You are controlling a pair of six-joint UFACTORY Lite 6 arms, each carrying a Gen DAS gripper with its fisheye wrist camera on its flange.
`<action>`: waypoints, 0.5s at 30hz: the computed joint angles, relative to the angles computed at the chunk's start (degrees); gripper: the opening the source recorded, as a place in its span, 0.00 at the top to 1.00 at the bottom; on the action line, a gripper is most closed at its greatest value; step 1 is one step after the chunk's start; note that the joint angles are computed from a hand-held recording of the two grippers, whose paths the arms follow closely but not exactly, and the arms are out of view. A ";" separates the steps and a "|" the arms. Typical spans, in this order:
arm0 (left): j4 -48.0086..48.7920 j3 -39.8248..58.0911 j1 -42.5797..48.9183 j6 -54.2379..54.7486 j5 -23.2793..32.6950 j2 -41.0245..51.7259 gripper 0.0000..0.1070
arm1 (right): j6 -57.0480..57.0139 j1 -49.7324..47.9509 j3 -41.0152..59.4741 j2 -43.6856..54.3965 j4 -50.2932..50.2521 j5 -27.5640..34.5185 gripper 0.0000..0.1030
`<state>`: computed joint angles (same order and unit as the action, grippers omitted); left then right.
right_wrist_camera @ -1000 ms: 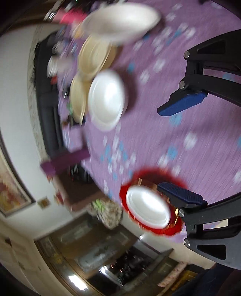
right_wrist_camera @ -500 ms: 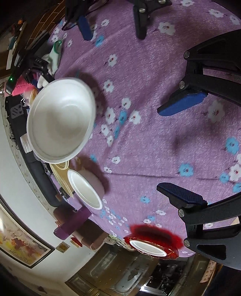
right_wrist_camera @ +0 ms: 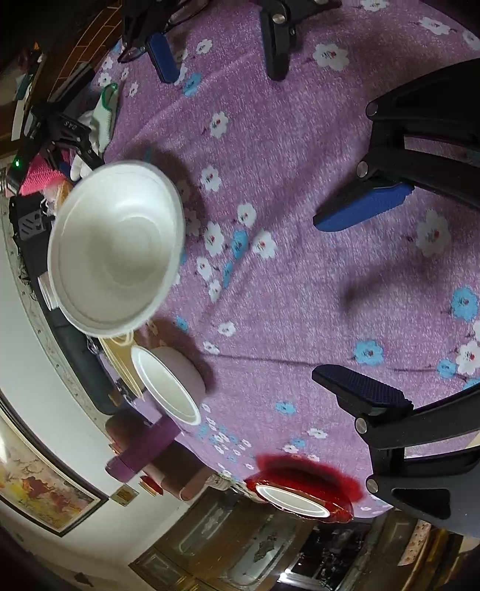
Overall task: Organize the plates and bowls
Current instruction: 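Reach the right gripper to the large white bowl and grasp its rim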
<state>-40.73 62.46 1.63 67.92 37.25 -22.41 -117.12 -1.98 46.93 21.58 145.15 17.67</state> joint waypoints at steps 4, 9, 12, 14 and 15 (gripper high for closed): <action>-5.24 3.91 2.17 4.29 2.56 11.72 0.04 | -6.47 -1.74 -1.56 -1.96 5.98 0.23 0.24; -8.31 12.60 1.62 1.29 0.81 32.19 0.04 | -17.52 -4.22 -0.92 -2.70 15.57 -0.38 0.23; -6.78 19.63 -0.29 -4.46 -3.24 43.64 0.04 | -23.15 -4.99 2.04 -0.97 20.98 -1.03 0.23; -4.53 25.74 -0.75 -9.97 -3.85 50.82 0.04 | -25.31 -4.91 4.80 0.41 23.09 -1.65 0.23; -3.67 28.73 -0.74 -12.29 -3.39 53.73 0.04 | -23.38 -4.80 6.66 1.33 21.04 -1.90 0.23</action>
<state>-44.41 91.19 0.89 55.64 33.86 31.32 -140.50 -6.78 53.59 22.91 166.19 15.78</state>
